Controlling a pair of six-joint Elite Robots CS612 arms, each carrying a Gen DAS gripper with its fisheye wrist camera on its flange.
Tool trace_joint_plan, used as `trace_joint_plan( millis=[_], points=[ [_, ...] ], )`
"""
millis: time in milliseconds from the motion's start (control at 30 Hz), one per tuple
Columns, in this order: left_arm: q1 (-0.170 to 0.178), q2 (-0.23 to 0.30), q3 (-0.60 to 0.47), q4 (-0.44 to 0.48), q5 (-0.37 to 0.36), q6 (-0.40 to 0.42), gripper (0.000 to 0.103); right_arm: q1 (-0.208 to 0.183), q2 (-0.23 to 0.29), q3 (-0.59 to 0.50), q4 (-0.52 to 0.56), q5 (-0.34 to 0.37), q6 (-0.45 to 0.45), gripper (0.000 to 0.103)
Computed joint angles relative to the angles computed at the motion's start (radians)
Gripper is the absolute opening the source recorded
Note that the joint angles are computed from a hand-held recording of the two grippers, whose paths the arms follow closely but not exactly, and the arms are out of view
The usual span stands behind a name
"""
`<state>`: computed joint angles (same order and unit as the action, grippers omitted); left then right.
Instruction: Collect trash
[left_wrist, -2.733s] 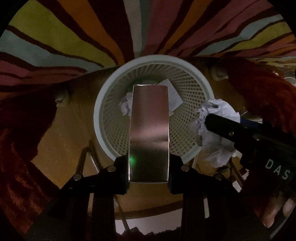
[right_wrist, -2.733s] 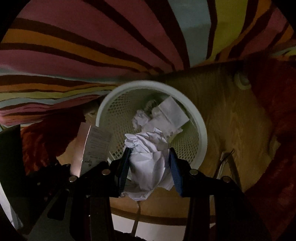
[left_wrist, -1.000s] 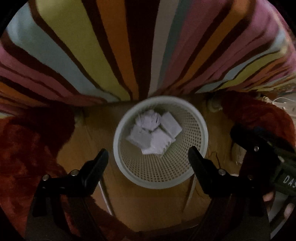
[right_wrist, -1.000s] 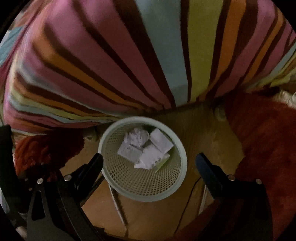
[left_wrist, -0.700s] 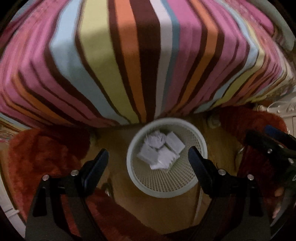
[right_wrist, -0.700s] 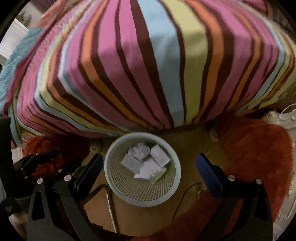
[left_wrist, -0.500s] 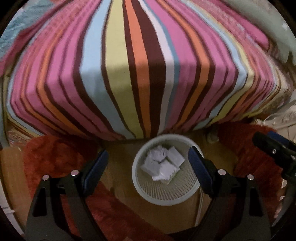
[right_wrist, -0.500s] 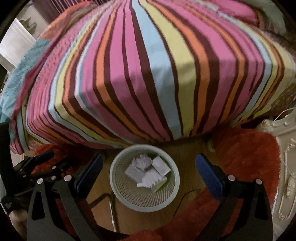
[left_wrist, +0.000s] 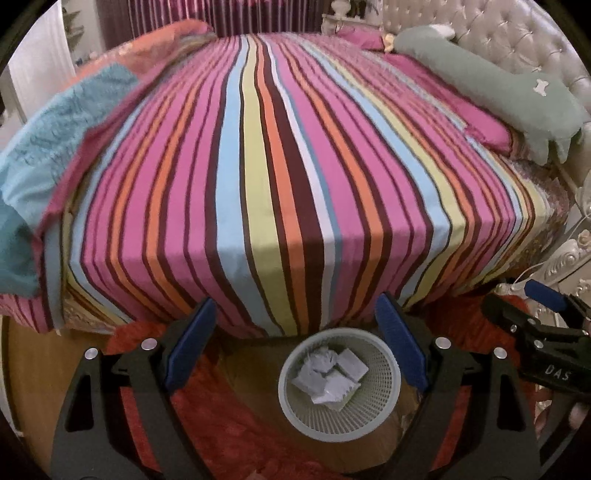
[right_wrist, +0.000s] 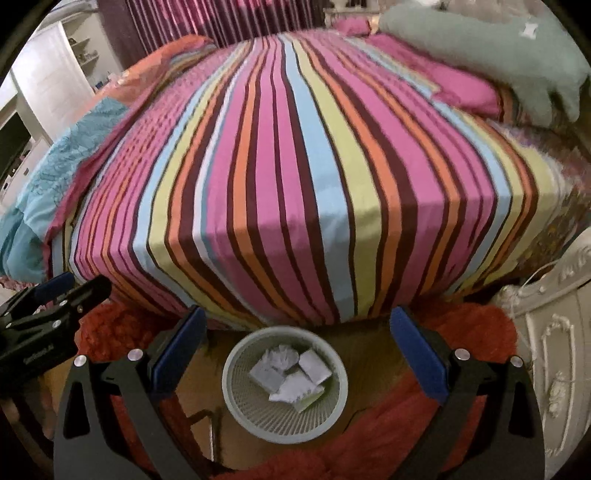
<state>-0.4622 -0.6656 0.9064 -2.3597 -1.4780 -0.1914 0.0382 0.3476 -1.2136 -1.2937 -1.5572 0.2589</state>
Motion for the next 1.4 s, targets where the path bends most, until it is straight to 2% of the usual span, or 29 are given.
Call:
trace_joint_plan(
  millis=[167, 433, 1400],
  points=[
    [-0.011, -0.017, 0.021, -0.060, 0.030, 0.027, 0.085, -0.003, 0.001, -0.011, -0.039, -0.010, 0.009, 0.096],
    [-0.018, -0.028, 0.032, -0.087, 0.033, 0.040, 0.085, -0.003, 0.005, -0.018, -0.029, -0.008, 0.011, 0.096],
    [-0.022, -0.029, 0.035, -0.060, 0.031, 0.045, 0.085, -0.003, 0.000, -0.008, -0.016, 0.009, 0.011, 0.096]
  ],
)
